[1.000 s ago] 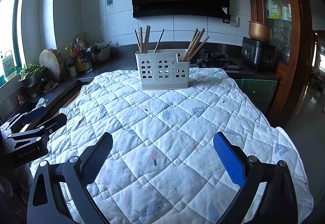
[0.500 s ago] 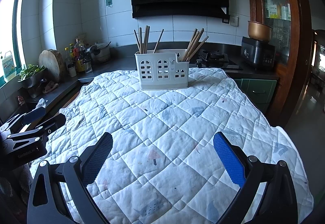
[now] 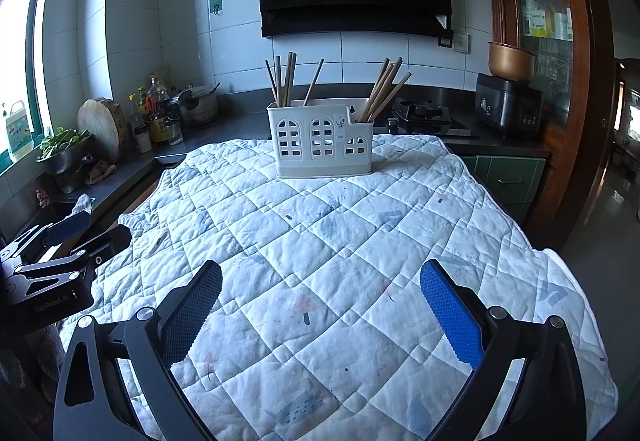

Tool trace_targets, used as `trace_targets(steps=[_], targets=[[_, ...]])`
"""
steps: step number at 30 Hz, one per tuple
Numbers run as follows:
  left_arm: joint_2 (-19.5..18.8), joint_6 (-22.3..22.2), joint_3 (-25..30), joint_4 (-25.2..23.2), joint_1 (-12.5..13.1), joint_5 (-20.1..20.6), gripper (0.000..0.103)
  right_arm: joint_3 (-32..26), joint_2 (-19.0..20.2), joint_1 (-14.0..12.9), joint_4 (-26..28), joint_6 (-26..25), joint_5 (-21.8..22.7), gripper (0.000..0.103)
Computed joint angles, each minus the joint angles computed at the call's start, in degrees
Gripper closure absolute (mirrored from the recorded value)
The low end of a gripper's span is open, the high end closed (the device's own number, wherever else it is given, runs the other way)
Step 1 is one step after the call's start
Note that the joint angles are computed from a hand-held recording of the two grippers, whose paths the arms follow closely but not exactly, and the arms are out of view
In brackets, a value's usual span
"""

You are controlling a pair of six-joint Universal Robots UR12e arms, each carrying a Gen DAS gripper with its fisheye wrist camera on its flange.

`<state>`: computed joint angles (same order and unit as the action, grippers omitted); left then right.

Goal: Organize utensils

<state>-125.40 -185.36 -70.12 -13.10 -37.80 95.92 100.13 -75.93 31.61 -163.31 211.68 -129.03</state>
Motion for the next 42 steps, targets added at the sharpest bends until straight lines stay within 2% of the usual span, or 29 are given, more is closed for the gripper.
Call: trace_targets(steps=[37,42], targets=[[0.1,-0.1,0.1,-0.3,0.0,-0.5,0.017,-0.1,-0.1,0.0,0.2,-0.1,-0.1,0.007],[-0.1,-0.1,0.0,1.0,-0.2,0.4,0.017,-0.1,-0.2,0.0,0.4,-0.1,0.0,0.007]])
